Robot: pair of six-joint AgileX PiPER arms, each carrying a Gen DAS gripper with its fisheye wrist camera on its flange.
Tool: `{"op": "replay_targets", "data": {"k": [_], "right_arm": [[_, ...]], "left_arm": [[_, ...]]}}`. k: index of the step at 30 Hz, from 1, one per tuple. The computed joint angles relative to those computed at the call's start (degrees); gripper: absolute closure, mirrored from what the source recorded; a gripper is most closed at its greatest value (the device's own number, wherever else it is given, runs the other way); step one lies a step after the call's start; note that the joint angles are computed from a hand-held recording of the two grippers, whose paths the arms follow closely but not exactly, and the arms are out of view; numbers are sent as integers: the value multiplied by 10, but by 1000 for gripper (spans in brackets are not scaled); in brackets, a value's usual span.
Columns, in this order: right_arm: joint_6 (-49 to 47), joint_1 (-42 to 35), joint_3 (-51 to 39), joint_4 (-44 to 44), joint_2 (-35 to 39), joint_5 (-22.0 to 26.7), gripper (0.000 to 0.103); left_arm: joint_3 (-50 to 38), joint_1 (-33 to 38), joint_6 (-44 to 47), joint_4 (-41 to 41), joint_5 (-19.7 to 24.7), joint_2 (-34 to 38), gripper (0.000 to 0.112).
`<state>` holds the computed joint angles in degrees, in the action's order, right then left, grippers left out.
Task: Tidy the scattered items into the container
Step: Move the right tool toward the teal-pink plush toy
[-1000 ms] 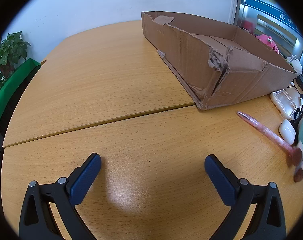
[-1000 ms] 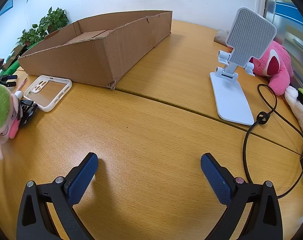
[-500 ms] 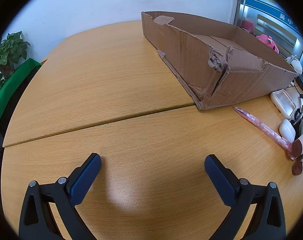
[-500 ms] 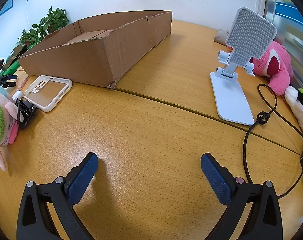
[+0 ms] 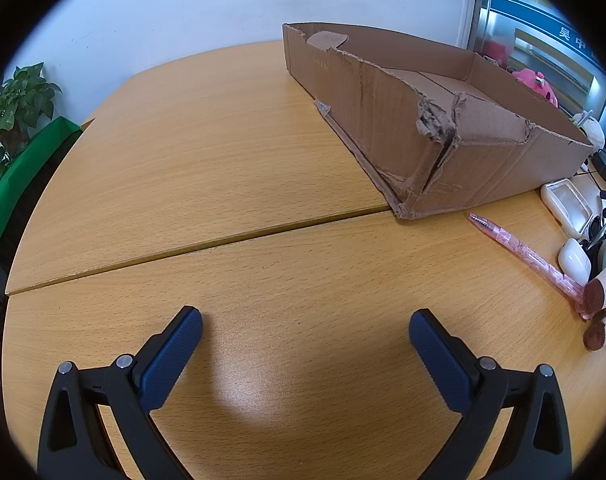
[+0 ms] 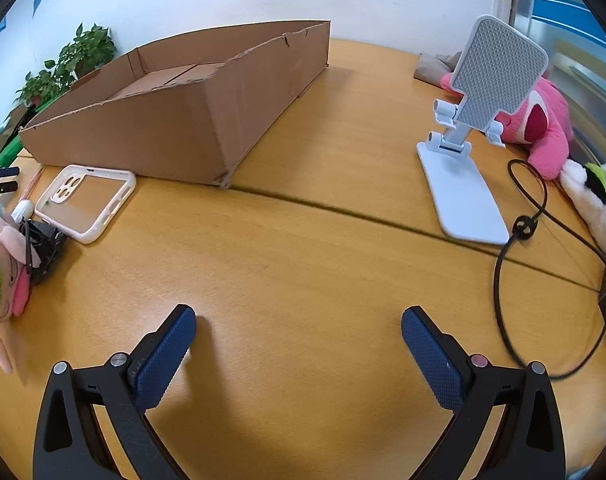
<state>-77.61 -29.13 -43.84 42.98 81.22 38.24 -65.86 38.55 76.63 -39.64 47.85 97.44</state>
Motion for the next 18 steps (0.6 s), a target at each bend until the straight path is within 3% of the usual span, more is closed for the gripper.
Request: {"op": "replay_targets", "data": {"k": [5,9,15,18], "right_arm": [[16,33,78,1,-72,-16,0],[123,97,127,-38,-127,-61,0],[139,149,144,-47,-145,-66,0],[188,176,150,-69,-150,-86,0]], "left_arm": [[3,-6,-26,7,-19,-3,9],[20,-17,-68,16,-46,-17,9],[95,-52,-140,33,-97,-79,9],[109,-58,-143,33,-99,-93,9]]}}
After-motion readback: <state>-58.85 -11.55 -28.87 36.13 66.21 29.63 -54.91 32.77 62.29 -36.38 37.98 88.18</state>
